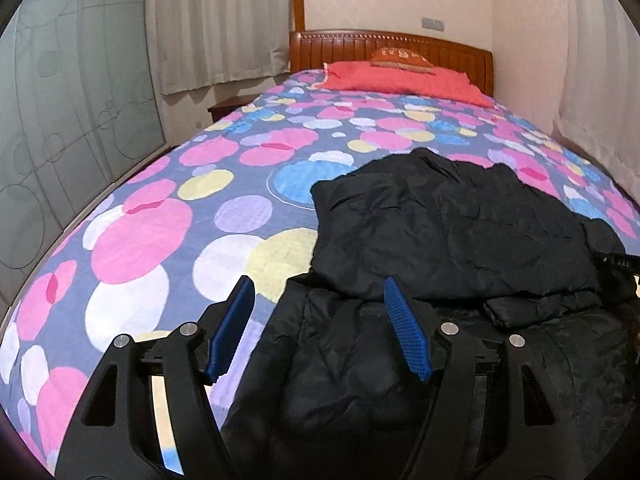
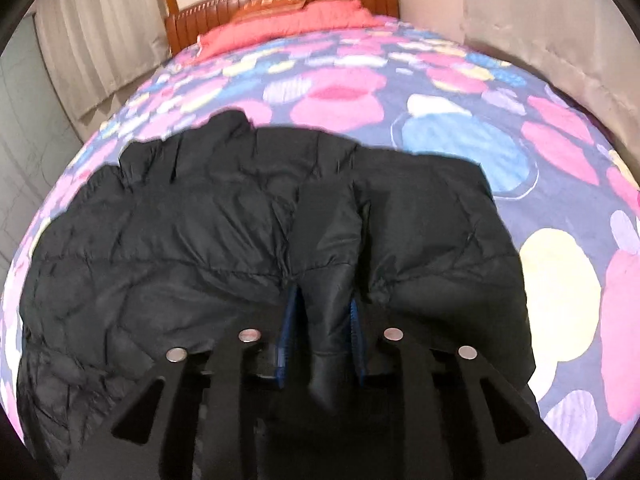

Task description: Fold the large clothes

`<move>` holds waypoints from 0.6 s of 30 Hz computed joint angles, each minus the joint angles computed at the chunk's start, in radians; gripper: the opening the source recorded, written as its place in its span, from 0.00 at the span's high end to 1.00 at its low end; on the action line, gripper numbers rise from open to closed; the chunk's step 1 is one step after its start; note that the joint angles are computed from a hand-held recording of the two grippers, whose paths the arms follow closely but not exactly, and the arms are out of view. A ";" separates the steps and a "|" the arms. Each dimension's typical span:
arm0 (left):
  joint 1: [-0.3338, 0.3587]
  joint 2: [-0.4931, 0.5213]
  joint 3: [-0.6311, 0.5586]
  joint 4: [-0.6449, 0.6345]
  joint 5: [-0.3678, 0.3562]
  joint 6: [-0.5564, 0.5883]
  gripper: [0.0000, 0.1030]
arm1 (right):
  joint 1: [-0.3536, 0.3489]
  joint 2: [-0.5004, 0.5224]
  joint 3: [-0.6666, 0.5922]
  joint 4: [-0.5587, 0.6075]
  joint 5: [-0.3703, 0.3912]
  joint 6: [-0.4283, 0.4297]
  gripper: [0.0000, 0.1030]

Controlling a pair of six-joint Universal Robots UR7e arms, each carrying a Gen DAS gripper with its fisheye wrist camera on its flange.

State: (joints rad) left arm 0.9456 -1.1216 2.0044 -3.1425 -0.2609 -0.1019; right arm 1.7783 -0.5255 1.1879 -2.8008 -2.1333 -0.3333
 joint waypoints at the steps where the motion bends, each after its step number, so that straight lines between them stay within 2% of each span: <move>1: 0.008 0.003 -0.013 0.017 -0.011 -0.008 0.35 | 0.003 -0.003 0.000 0.006 -0.011 0.000 0.67; 3: 0.024 0.010 -0.042 0.041 -0.031 -0.012 0.35 | 0.014 -0.014 0.015 -0.027 -0.055 -0.007 0.54; 4: 0.033 0.018 -0.061 0.043 -0.038 -0.001 0.35 | 0.025 -0.016 0.032 -0.101 -0.072 -0.032 0.48; 6: 0.053 0.050 -0.117 0.016 -0.044 0.056 0.35 | 0.041 -0.018 0.053 -0.200 -0.082 -0.072 0.46; 7: 0.063 0.068 -0.147 0.004 -0.048 0.083 0.35 | 0.048 -0.012 0.042 -0.200 -0.062 -0.079 0.46; 9: 0.084 0.102 -0.207 -0.001 -0.065 0.118 0.35 | 0.051 0.006 0.005 -0.156 0.005 -0.069 0.46; 13: 0.126 0.176 -0.322 0.004 -0.062 0.172 0.35 | 0.055 0.082 -0.097 -0.077 0.072 -0.078 0.46; 14: 0.136 0.188 -0.341 0.027 -0.056 0.164 0.35 | 0.057 0.111 -0.131 -0.061 0.066 -0.091 0.46; 16: 0.170 0.198 -0.373 0.171 -0.059 0.072 0.35 | 0.060 0.159 -0.183 -0.017 0.017 -0.100 0.46; 18: 0.198 0.191 -0.385 0.323 -0.096 -0.020 0.35 | 0.051 0.200 -0.223 0.027 -0.016 -0.121 0.46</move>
